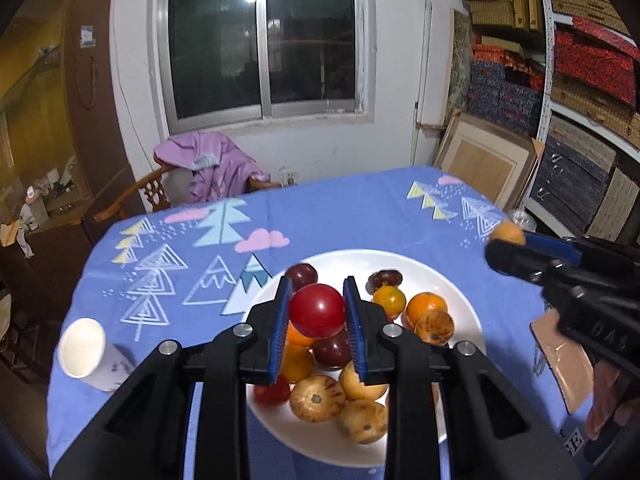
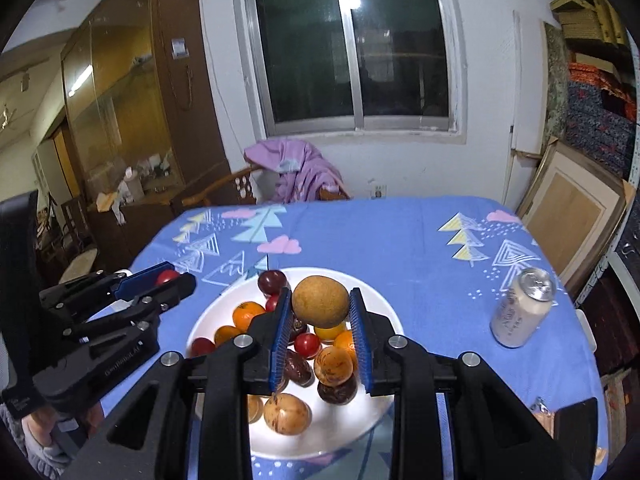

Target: Organize fruits

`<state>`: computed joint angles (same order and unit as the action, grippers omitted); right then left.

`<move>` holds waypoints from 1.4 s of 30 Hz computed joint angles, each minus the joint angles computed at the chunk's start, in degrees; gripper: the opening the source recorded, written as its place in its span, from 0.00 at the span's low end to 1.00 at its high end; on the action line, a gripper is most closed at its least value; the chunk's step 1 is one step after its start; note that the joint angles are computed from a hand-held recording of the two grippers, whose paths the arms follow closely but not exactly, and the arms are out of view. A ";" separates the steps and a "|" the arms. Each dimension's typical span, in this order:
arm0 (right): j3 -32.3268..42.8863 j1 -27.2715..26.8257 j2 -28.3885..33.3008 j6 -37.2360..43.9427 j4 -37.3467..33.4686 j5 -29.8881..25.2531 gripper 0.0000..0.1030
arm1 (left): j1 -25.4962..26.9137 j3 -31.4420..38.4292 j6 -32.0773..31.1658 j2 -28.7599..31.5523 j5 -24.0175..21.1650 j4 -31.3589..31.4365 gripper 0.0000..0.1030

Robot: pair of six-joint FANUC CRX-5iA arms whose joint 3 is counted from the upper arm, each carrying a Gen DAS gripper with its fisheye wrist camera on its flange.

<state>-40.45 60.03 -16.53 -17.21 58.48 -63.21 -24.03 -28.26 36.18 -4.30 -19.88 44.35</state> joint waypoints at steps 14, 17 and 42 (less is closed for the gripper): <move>1.23 -10.09 9.33 5.49 -5.84 11.00 0.28 | -1.17 3.72 3.96 10.61 1.06 -4.29 0.26; 0.92 -10.32 9.78 4.95 -5.02 11.18 0.29 | -1.29 4.14 5.78 11.12 1.45 -5.94 0.27; -4.68 17.46 0.11 -15.27 -1.98 -12.82 0.89 | -0.30 -15.01 7.69 -13.86 8.69 -9.72 0.94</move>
<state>-45.12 77.49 -16.42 -32.48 56.50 -76.04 -24.33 -43.26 43.87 -18.17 -11.19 34.63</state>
